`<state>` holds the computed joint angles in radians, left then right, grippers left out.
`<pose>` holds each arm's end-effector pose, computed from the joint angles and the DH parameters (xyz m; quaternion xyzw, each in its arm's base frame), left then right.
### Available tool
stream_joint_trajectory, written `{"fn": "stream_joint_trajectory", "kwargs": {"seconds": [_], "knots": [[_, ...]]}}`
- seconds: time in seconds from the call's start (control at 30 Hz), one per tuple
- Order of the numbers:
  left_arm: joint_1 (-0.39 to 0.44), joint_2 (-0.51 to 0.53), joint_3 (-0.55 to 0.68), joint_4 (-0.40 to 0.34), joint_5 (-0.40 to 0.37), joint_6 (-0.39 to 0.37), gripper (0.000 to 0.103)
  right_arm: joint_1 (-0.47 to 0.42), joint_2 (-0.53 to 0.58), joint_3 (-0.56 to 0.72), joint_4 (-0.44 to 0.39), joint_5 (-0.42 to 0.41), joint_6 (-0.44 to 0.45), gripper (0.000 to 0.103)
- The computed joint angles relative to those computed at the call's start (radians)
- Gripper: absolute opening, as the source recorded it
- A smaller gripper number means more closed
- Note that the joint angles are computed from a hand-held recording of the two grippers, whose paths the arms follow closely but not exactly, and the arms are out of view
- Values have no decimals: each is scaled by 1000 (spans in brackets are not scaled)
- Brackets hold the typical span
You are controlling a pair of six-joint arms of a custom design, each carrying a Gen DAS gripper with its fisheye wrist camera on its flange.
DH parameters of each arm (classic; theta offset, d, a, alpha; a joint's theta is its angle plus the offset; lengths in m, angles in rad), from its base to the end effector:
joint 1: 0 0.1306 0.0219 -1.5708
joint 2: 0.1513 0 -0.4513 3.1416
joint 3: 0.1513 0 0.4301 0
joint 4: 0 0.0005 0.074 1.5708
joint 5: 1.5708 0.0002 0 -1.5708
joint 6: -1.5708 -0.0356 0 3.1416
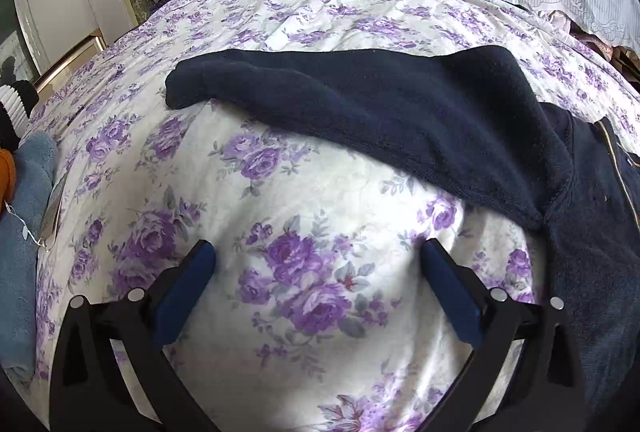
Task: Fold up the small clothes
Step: 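Lift the sleeve with the right gripper and fold it across the cardigan body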
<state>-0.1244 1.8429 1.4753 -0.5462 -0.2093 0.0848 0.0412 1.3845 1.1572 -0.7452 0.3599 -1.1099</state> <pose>0.6706 -0.0769 0.3012 -0.0150 0.9418 0.0648 0.3294 0.4856 0.0070 0.3959 0.5242 0.7822 0.0143 0.3363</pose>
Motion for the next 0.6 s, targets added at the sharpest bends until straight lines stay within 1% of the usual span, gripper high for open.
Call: {"fn": "stream_joint_trajectory", "kwargs": {"seconds": [0.03,0.1,0.13,0.2,0.3,0.4,0.47,0.5,0.53,0.57,0.6], "knots": [[0,-1,-1,0,-3,-2,99,-12,2,-11,8,-15,0,40],[-3,0,-1,2,-11,-3,99,-17,25,-5,17,-24,37,41],[-5,1,0,1,-19,-6,99,-23,47,10,9,-26,80,44],[-9,1,0,2,-32,-9,99,-21,101,57,-23,-9,157,44],[-11,0,-3,4,-40,-11,99,-14,197,138,-96,49,267,44],[-12,1,-1,3,-45,-13,99,-19,278,196,-148,89,318,44],[-14,3,1,1,-50,-15,99,-25,312,217,-173,111,323,38],[-14,4,2,1,-51,-16,99,-27,318,217,-173,118,320,36],[-14,4,2,1,-51,-16,99,-29,318,215,-168,122,315,31],[-14,4,2,1,-51,-16,99,-28,316,211,-166,131,313,17],[-14,3,1,2,-50,-16,99,-28,304,196,-147,136,310,14]]}}
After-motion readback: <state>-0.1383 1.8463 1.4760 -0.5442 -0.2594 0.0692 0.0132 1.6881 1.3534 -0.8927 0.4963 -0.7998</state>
